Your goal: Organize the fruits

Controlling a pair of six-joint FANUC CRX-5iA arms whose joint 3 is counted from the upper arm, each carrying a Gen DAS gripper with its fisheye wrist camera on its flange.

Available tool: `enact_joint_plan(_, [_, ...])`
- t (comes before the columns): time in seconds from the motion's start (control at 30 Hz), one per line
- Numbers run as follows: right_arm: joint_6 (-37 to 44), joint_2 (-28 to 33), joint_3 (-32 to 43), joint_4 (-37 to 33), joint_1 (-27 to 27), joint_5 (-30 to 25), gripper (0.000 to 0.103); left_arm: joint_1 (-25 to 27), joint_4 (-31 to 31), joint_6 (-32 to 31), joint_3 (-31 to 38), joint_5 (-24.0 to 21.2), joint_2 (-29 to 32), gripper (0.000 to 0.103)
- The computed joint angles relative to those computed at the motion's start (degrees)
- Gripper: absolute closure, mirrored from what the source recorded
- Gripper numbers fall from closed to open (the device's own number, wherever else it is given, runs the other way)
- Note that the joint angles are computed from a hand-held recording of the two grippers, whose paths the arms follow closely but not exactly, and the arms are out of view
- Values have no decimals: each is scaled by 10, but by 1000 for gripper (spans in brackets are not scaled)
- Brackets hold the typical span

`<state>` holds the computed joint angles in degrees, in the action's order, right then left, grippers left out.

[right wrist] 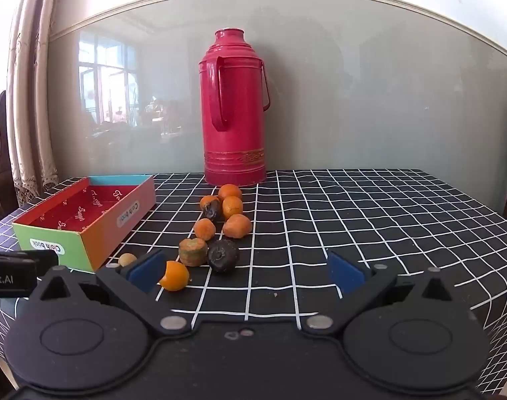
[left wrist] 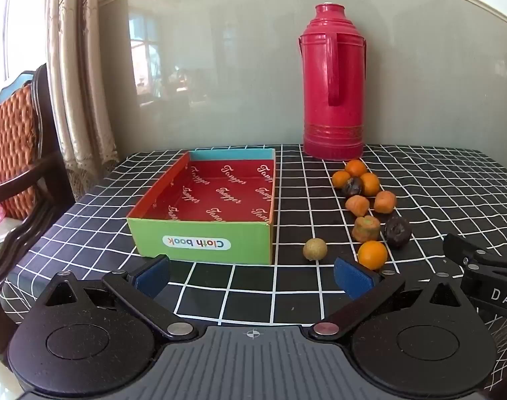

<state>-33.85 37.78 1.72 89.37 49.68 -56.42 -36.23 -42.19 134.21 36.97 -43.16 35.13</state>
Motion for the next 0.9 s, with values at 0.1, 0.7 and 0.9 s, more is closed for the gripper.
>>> enact_joint_plan(0.1, [4, 1, 1, 1, -1, -1, 6, 0, -3, 9, -4, 4, -3, 0])
enact_joint_plan(0.7, [-7, -1, -3, 4, -1, -3, 6, 0, -2, 8, -5, 1, -1, 0])
enact_joint_plan(0.9, [-5, -1, -2, 2, -1, -3, 6, 0, -3, 8, -6, 2, -1, 0])
